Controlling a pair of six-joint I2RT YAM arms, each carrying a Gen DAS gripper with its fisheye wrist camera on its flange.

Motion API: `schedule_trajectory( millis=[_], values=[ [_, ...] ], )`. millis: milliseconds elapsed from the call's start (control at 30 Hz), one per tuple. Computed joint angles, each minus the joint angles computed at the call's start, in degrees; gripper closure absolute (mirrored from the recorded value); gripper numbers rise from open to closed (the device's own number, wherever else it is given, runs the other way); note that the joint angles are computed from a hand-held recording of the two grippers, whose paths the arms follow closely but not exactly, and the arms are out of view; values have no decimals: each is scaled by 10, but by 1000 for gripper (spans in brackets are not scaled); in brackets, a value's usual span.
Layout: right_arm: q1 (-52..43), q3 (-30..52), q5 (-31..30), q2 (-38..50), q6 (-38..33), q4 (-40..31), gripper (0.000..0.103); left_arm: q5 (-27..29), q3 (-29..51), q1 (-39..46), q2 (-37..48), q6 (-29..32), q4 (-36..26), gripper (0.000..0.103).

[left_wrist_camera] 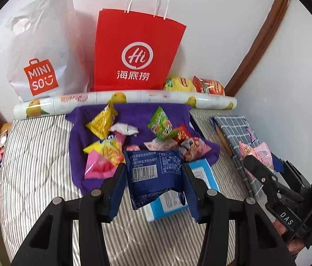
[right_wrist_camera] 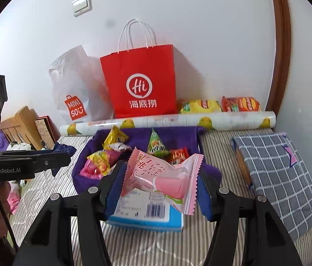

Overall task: Organize snacks
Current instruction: 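Lower the pink candy and blue packet onto the towel with both tools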

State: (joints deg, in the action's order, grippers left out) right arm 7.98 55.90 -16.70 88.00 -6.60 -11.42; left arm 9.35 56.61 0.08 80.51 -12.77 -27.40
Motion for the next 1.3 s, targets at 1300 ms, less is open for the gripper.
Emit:
schedule_trajectory(
  millis=[1300],
  values=[
    [24, 272, 1, 294, 60, 5, 44, 43, 227, 55, 242, 8, 2, 56]
  ],
)
